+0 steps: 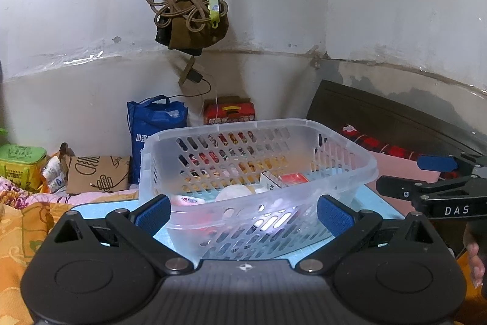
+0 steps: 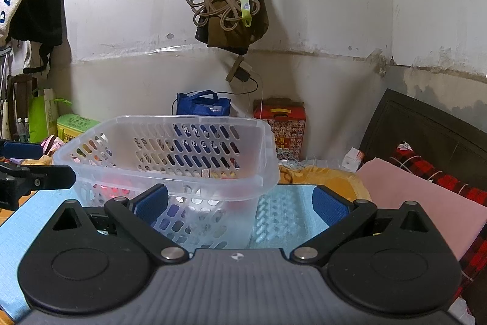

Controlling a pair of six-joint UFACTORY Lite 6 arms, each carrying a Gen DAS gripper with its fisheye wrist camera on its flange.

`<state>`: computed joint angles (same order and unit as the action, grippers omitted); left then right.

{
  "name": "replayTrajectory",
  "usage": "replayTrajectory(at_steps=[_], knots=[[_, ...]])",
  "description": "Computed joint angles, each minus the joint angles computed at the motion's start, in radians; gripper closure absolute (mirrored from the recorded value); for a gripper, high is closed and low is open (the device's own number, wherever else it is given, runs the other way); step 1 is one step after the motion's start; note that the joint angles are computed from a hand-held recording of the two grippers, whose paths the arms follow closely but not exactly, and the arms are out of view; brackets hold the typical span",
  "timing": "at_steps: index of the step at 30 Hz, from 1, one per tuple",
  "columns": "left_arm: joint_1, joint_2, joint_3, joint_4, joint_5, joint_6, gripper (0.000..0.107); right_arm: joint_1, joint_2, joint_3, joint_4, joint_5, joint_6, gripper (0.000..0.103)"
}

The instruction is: Organize objects

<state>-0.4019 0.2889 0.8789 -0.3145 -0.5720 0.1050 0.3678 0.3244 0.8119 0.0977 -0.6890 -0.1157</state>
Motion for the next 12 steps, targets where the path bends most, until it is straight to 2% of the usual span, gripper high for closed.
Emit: replayTrajectory(at_steps=[5, 12], knots=[[-0.023, 0.003, -0.007, -0.109, -0.044, 0.092, 0.004, -0.006, 0.006, 0.004, -0.005, 0.004, 0.006, 0.000], [-0.008, -0.001, -0.020, -0.048, -0.047, 0.038, 0.004, -0.008, 0.016, 0.009, -0.005, 0.009, 0.012, 0.000]])
